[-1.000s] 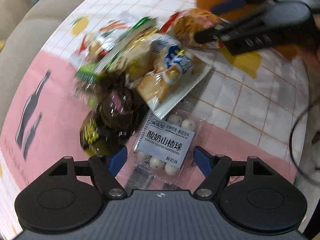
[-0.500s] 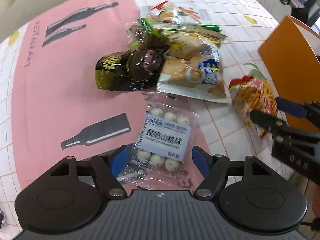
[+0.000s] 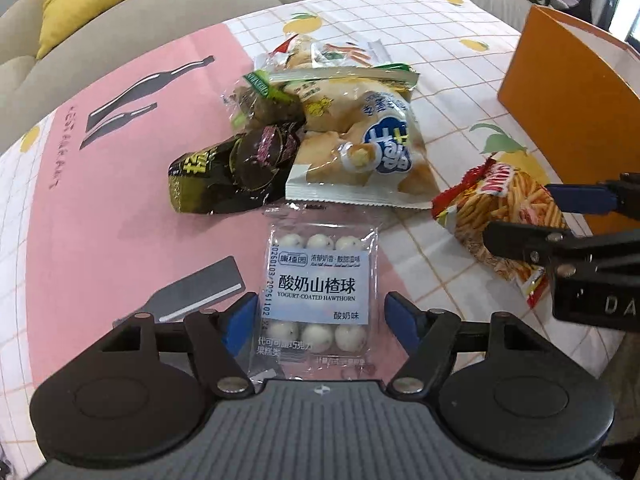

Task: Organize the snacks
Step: 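Lift the yogurt ball pack with the left tool while the right tool lifts the spicy stick bag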

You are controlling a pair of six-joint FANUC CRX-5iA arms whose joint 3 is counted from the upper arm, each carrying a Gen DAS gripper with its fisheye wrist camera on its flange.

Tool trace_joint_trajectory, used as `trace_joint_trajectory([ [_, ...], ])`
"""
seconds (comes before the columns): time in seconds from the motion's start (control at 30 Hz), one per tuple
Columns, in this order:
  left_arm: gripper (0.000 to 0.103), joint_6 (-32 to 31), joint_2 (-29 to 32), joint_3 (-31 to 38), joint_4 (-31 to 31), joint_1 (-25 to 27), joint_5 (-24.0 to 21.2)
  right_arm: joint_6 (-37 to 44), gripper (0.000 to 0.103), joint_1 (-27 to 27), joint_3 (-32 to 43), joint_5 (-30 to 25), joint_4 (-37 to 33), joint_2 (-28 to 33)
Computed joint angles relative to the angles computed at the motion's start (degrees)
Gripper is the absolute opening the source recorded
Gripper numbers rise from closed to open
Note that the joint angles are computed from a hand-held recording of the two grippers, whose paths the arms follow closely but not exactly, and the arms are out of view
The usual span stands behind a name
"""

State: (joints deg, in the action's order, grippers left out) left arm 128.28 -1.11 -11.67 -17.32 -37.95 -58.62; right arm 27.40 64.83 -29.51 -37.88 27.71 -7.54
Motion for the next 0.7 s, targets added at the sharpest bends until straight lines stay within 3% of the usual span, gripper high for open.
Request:
trace_joint_trajectory([
  [0.17, 0.072, 4.4, -1.5, -1.9, -0.3, 0.3, 2.2, 0.0, 0.06, 0.3, -0.4, 0.4, 1.7, 0.6],
  [0.27, 0.07, 5.7, -1.4, -1.7, -0.7, 0.0, 2.2, -0.2, 0.05, 0.7, -0.5, -0.4, 2.9, 1.0],
  [0.43, 0.068, 12.7, -2.4, -2.2, -1.1, -0.1, 2.4, 0.4, 0.043, 0.9, -0.2, -0.9, 2.1, 0.8],
  [0.7, 0.067, 18.5, -6.9, -4.1, 0.7, -0.2, 4.9, 2.3, 0.038, 1.6, 1.5, -3.1, -0.2, -1.4],
])
